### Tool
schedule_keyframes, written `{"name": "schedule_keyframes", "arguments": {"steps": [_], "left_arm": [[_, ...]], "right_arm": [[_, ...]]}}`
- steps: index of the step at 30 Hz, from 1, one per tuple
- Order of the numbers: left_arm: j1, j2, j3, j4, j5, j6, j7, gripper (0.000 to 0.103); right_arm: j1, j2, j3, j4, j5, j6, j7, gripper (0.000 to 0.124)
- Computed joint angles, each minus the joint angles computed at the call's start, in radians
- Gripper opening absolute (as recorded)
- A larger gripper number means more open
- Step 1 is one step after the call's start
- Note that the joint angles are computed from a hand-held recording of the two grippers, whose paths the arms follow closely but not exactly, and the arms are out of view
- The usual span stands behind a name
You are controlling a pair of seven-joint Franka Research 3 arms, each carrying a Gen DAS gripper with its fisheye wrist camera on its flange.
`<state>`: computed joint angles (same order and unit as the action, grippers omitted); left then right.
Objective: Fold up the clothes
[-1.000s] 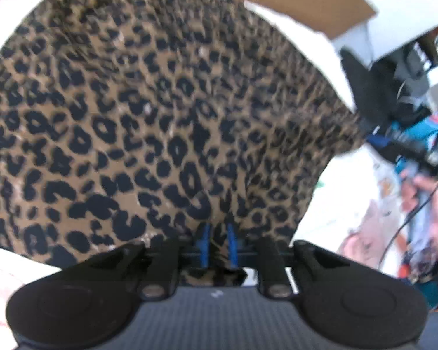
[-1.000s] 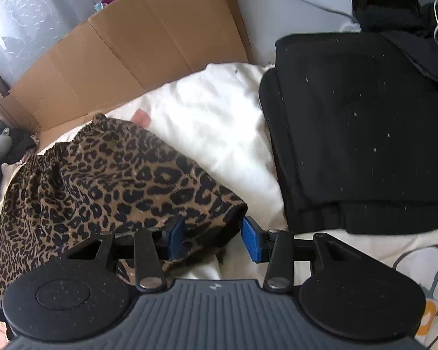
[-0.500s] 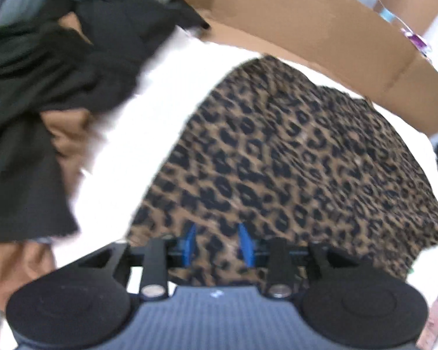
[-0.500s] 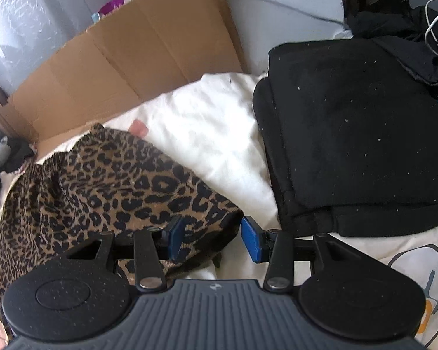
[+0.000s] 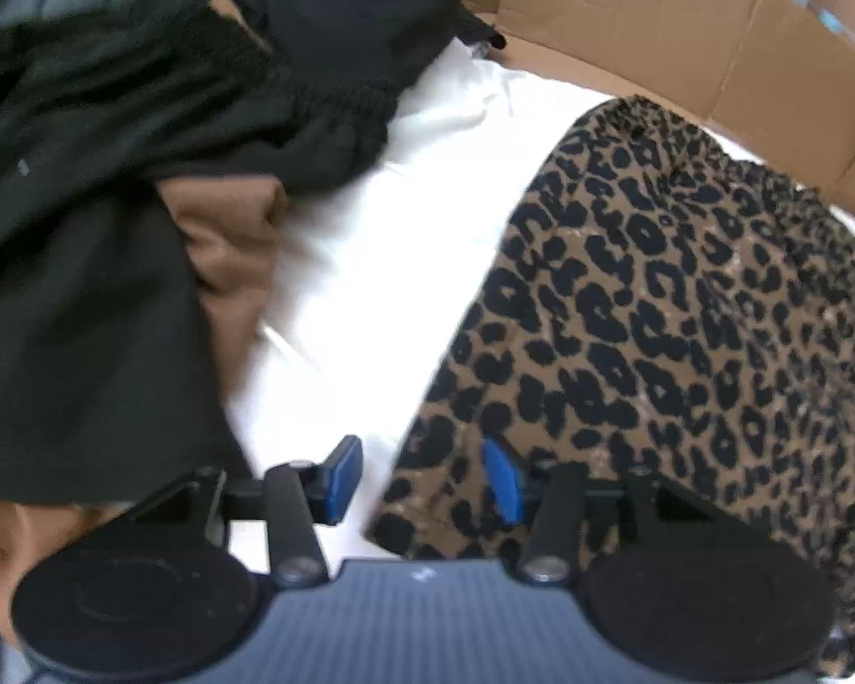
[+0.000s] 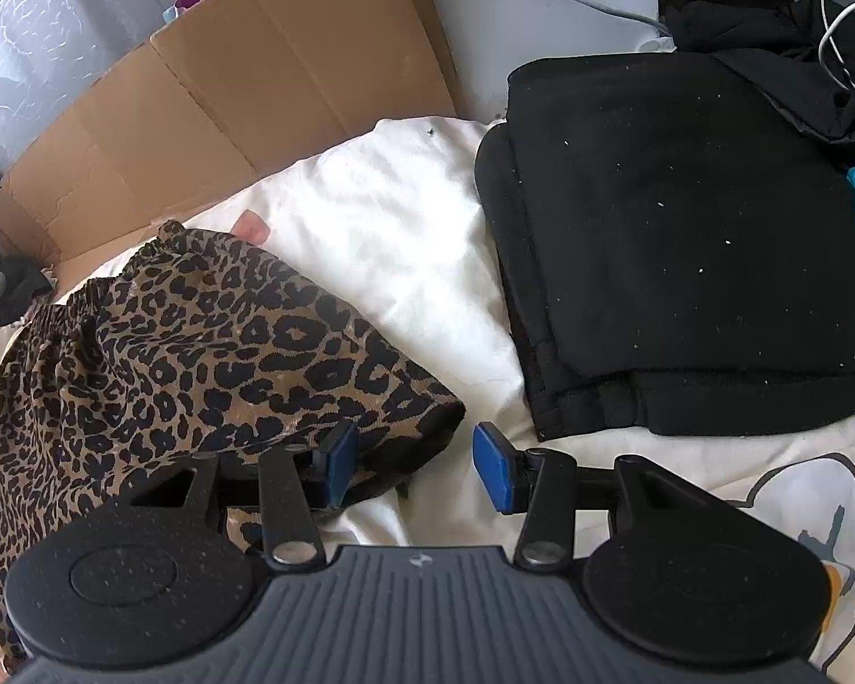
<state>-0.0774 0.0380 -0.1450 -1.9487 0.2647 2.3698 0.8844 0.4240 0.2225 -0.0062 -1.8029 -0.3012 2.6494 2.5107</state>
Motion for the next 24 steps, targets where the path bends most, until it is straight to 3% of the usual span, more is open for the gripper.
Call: {"name": "schedule_keyframes", "arguments": {"steps": [1, 3, 5, 13, 16, 20, 22, 24], "left_arm": [[0.000, 0.002, -0.001, 0.003, -0.020, -0.008, 0.014, 0.037], [-0.003, -0.005, -0.004, -0.004, -0.023, -0.009, 0.026, 0.013], [-0.002, -0.015, -0.003, -0.011, -0.024, -0.011, 0.040, 0.005], [0.010, -0.032, 0.008, -0.001, 0.076, -0.064, -0.009, 0.003], [0.018, -0.027, 0.012, -0.004, 0.031, -0.056, -0.001, 0.003], [0.025, -0.034, 0.015, -0.015, -0.009, -0.030, -0.007, 0.010], [0.031, -0.046, 0.019, -0.030, -0.028, -0.010, -0.015, 0.024], [0.036, -0.063, 0.021, -0.054, -0.047, 0.015, -0.019, 0.046]], "right_arm": [[0.000, 0.000, 0.000, 0.000, 0.001, 0.000, 0.001, 0.052], [-0.001, 0.002, 0.000, 0.001, 0.004, 0.000, -0.002, 0.052], [-0.004, 0.005, 0.002, 0.004, 0.012, -0.002, -0.011, 0.052], [-0.011, 0.006, 0.003, 0.005, 0.038, -0.004, -0.038, 0.052], [-0.016, 0.012, 0.009, 0.011, 0.063, -0.009, -0.064, 0.052], [-0.019, 0.018, 0.012, 0.015, 0.092, -0.002, -0.091, 0.052], [-0.022, 0.023, 0.014, 0.017, 0.113, 0.010, -0.104, 0.054], [-0.022, 0.031, 0.016, 0.022, 0.128, 0.023, -0.125, 0.059]]}}
